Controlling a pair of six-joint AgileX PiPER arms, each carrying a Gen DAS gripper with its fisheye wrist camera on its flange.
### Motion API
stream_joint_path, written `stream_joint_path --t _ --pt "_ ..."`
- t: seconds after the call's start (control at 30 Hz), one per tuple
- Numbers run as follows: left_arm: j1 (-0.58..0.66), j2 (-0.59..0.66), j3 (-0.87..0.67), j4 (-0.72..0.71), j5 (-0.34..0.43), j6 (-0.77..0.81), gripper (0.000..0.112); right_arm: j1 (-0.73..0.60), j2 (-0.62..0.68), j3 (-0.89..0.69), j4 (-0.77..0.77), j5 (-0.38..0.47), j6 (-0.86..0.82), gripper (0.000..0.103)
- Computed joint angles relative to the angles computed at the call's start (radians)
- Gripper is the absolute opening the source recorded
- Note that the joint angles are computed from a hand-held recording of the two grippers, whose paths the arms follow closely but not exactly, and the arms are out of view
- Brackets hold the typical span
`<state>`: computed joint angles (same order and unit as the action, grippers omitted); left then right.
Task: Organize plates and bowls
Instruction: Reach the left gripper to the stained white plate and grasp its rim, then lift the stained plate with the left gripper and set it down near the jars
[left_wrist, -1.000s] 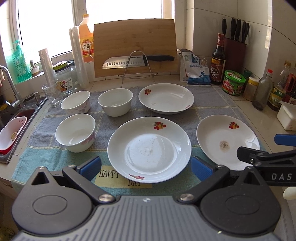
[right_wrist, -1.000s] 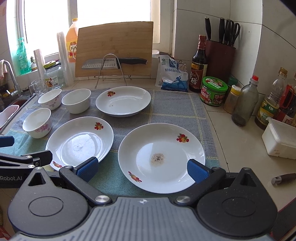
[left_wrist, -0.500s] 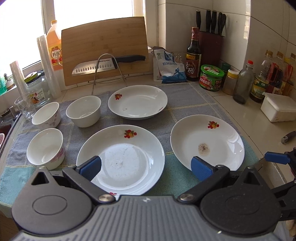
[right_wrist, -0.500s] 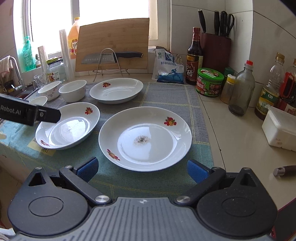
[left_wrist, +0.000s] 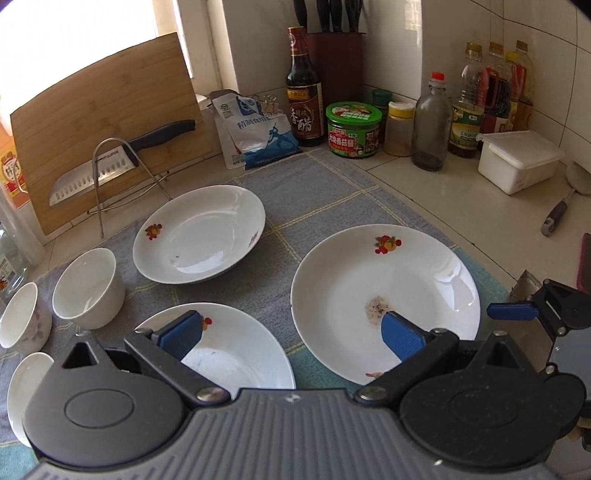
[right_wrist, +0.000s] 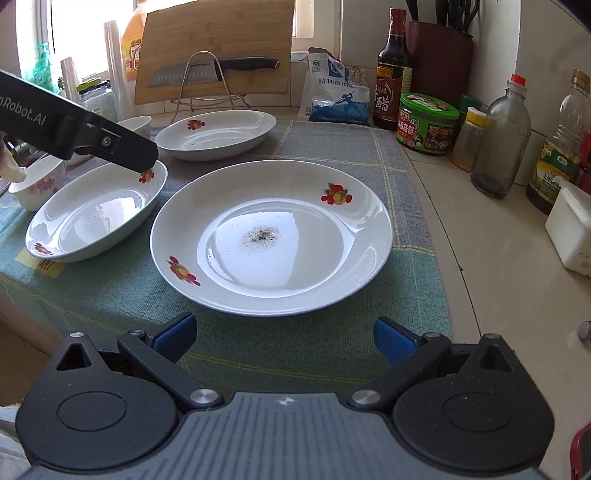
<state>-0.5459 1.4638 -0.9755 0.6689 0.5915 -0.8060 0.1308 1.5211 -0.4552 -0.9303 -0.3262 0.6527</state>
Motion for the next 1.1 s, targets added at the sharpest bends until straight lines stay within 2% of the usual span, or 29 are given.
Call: stream_joint_path --t 0.13,0.2,0.23,0.37,0.47,0.6,0.77,0.87,1.1 --pt "0.061 0.067 -0.049 -0.127 -0.057 0.179 0.102 0.019 0.051 -0.032 0.059 0.009 -0.063 0.103" --pt "0.102 0.097 -0.073 -0.254 -0.093 0.335 0.102 0.028 0.075 -0.047 0.080 0.011 -0.082 0.103" --pt "0.121 0.115 -0.088 -0.321 -0.104 0.418 0.102 0.039 0.082 -0.049 0.139 0.016 -0.140 0.103" --pt "0.160 0.186 -0.161 -0.503 -0.098 0.670 0.102 0.034 0.097 -0.063 0.111 0.006 -0.126 0.103" --pt "0.183 0.235 -0.215 -0.612 -0.079 0.826 0.102 0.014 0.103 -0.052 0.108 -0.032 -0.148 0.103" --pt "0.234 0.329 -0.321 -0.837 0.009 1.082 0.102 -0.006 0.115 -0.034 0.146 -0.088 -0.211 0.103" --pt "0.258 0.420 -0.436 -0.926 0.081 1.251 0.102 -0.024 0.128 -0.008 0.190 -0.157 -0.284 0.103" --pt "0.280 0.494 -0.546 -0.964 0.186 1.322 0.100 -0.031 0.134 -0.005 0.188 -0.176 -0.294 0.103" --pt "0.327 0.662 -0.820 -1.024 0.448 1.402 0.093 -0.032 0.136 -0.030 0.126 -0.151 -0.240 0.103"
